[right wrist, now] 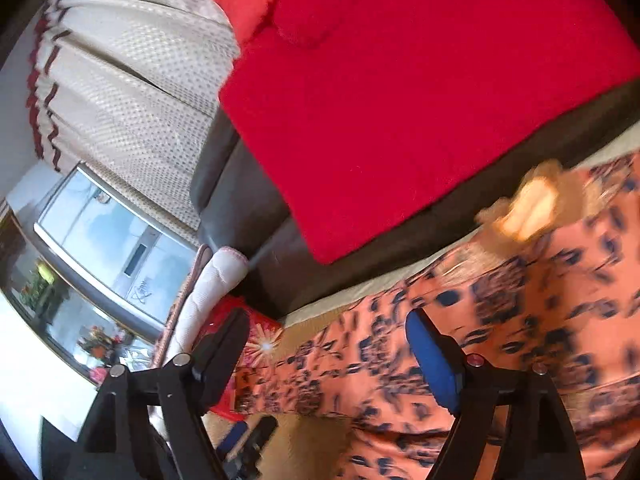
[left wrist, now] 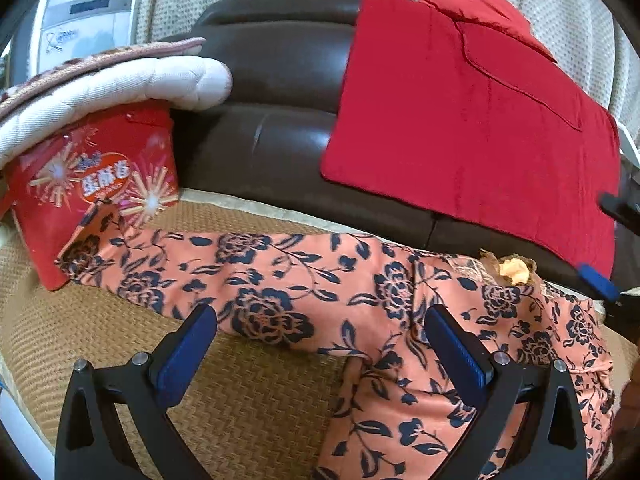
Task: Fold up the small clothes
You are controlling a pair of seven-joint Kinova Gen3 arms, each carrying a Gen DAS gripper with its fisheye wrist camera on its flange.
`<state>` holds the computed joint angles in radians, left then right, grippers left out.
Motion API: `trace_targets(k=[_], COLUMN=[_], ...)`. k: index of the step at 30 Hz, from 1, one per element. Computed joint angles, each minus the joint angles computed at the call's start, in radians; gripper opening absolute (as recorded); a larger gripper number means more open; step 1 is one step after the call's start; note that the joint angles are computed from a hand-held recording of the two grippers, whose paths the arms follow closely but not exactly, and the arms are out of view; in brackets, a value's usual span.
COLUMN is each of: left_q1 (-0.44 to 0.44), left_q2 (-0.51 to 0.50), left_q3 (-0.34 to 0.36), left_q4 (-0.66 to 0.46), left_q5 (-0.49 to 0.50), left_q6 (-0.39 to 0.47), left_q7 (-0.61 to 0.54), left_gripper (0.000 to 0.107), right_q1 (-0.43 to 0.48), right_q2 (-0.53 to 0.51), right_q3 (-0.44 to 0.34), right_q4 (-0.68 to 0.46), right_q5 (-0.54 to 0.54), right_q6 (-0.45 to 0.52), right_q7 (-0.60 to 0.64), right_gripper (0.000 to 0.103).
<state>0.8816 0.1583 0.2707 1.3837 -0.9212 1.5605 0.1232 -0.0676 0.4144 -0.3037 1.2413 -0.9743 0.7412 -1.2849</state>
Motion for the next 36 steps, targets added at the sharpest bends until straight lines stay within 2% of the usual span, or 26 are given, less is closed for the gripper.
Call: trace_targets(k=[2,5,6,9,10,11,13,16,18,21,23,25,27,28,29,31,36], left_q1=[-0.012,-0.015,-0.007,0.011,0.012,0.009,-0.005,-0.017,-0.025,-0.081,-0.053,-0.033,0.0,0.02,0.035,0.065,0.062], left_q2=[0.003,0.027,0.045,0.112,0.129,0.145,0.161,0.206,0.266,0.366,0.393,0.384,0.345,0.332,0.323,0.291,0.152], left_q3=[-0.001,-0.004,-0.007,-0.031,-0.043,-0.055,-0.079,-0.115,-0.135,-0.111,-0.16,-0.184,-0.222,-0.241,-0.254,-0.273,-0.259], left_q4=[-0.006,-0.029,-0.047,-0.122,-0.142,-0.16,-0.18,-0.232,-0.318,-0.449,-0.489,-0.505,-0.479,-0.474,-0.471,-0.439,-0.259], left_q5=[0.016,0.015,0.004,-0.008,0.001,0.015,0.057,0.11,0.172,0.289,0.317,0.322,0.312,0.295,0.278,0.234,0.204], left_q6=[-0.037,-0.092,-0.094,-0.107,-0.116,-0.131,-0.17,-0.184,-0.123,-0.005,0.025,0.034,0.021,0.038,0.059,0.107,0.169], left_q7=[-0.018,-0.059,-0.082,-0.184,-0.204,-0.216,-0.225,-0.234,-0.299,-0.419,-0.46,-0.472,-0.435,-0.413,-0.394,-0.335,-0.153], left_gripper=[0.103,0.101,0.096,0.076,0.073,0.073,0.073,0.073,0.073,0.073,0.073,0.073,0.073,0.074,0.076,0.083,0.084], right_q1=[0.015,-0.028,-0.015,0.07,0.109,0.131,0.12,0.153,0.12,0.1,0.106,0.093,0.129,0.137,0.141,0.136,0.061], right_q2=[-0.06,-0.15,-0.175,-0.2,-0.191,-0.18,-0.165,-0.107,-0.06,0.024,0.06,0.044,0.013,-0.003,-0.026,-0.051,-0.049], right_q3=[0.038,0.161,0.172,0.175,0.165,0.169,0.211,0.197,0.216,0.214,0.189,0.196,0.146,0.131,0.119,0.101,0.114], right_q4=[0.062,0.165,0.206,0.28,0.273,0.264,0.245,0.171,0.105,0.003,-0.035,-0.034,0.006,0.024,0.058,0.097,0.068], right_q5=[0.042,0.159,0.179,0.175,0.162,0.166,0.221,0.251,0.308,0.419,0.451,0.455,0.399,0.378,0.345,0.307,0.328], right_q6=[-0.032,-0.113,-0.153,-0.221,-0.211,-0.197,-0.175,-0.071,-0.003,0.119,0.168,0.162,0.112,0.084,0.044,-0.006,0.005], right_q7=[-0.014,-0.083,-0.095,-0.143,-0.15,-0.168,-0.215,-0.245,-0.297,-0.413,-0.445,-0.43,-0.378,-0.354,-0.314,-0.261,-0.272], right_gripper=[0.083,0.081,0.08,0.059,0.045,0.041,0.04,0.04,0.04,0.041,0.039,0.042,0.053,0.065,0.071,0.073,0.073])
